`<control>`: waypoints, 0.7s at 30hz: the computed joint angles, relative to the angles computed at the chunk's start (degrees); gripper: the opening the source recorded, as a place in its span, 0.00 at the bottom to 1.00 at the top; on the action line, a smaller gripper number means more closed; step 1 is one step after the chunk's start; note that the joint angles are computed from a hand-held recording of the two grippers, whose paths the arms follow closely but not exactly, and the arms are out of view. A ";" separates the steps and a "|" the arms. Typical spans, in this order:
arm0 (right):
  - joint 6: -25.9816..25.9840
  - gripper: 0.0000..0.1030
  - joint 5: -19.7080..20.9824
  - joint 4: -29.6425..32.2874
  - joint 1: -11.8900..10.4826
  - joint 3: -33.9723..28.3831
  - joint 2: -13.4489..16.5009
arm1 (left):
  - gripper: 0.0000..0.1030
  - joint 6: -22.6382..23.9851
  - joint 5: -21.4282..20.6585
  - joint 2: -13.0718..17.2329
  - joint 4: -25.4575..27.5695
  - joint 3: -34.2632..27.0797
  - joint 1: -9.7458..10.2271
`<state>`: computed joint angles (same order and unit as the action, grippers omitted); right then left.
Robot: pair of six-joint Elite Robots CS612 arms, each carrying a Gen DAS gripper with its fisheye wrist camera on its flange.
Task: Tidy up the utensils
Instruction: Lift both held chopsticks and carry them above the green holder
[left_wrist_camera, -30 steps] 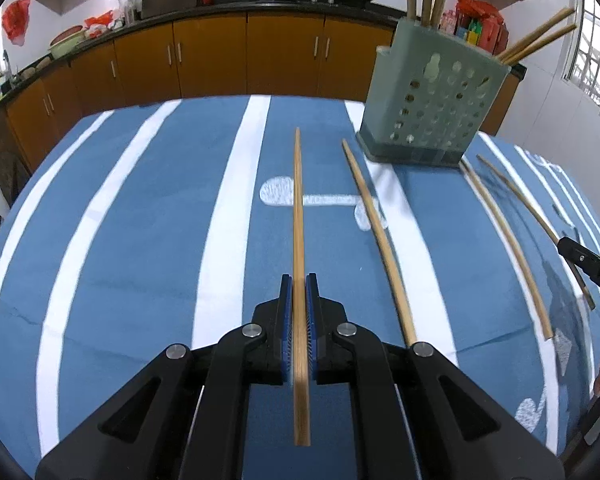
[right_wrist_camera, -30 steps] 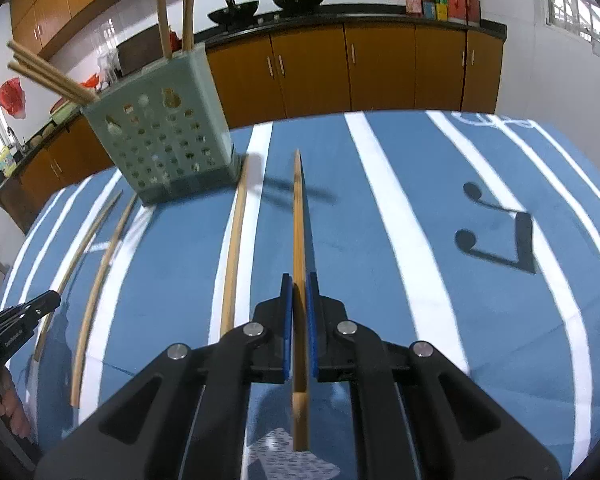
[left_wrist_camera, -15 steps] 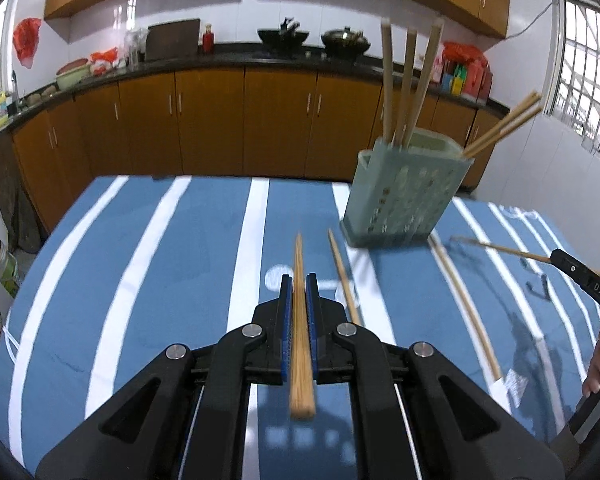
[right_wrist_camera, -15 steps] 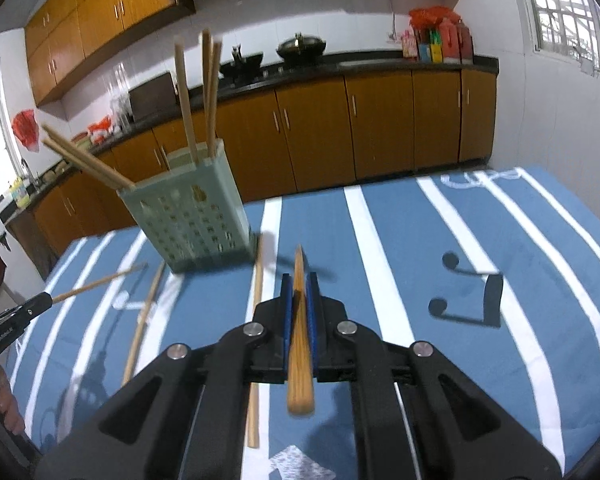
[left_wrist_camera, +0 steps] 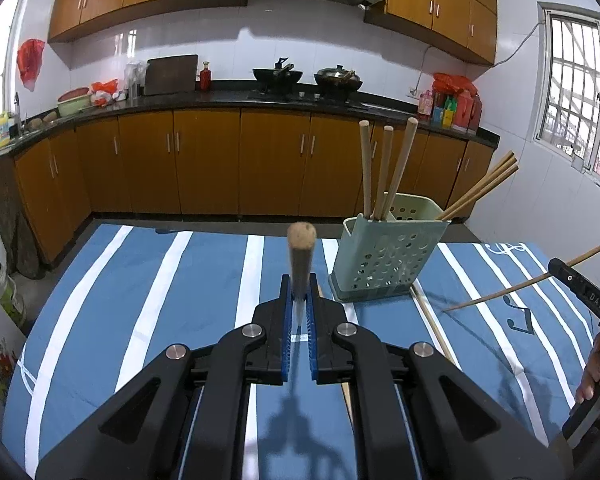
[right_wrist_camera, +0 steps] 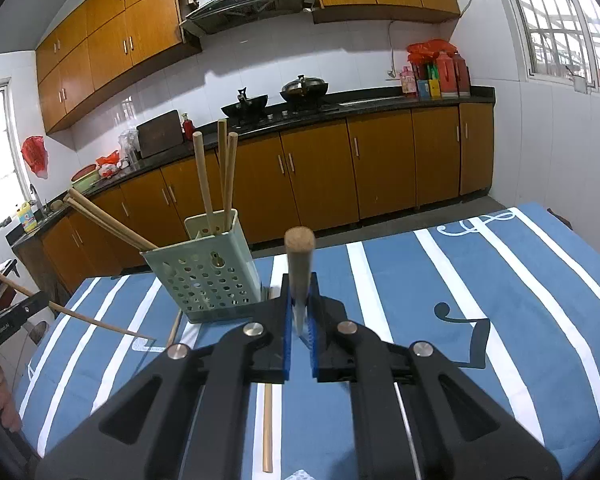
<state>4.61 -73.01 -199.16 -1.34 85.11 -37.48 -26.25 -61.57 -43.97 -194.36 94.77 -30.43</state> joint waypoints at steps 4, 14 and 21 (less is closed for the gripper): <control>-0.67 0.08 0.19 -0.20 0.09 -0.04 -0.27 | 0.07 0.72 -0.27 -0.12 -0.39 -0.12 -0.08; 0.32 0.08 9.34 -0.41 -1.16 0.04 -3.76 | 0.07 8.20 -2.32 -1.62 -6.49 -0.75 -1.19; 1.11 0.08 13.78 -4.72 -1.02 -1.22 -5.36 | 0.07 12.15 -1.76 -1.00 -11.55 -4.50 -1.80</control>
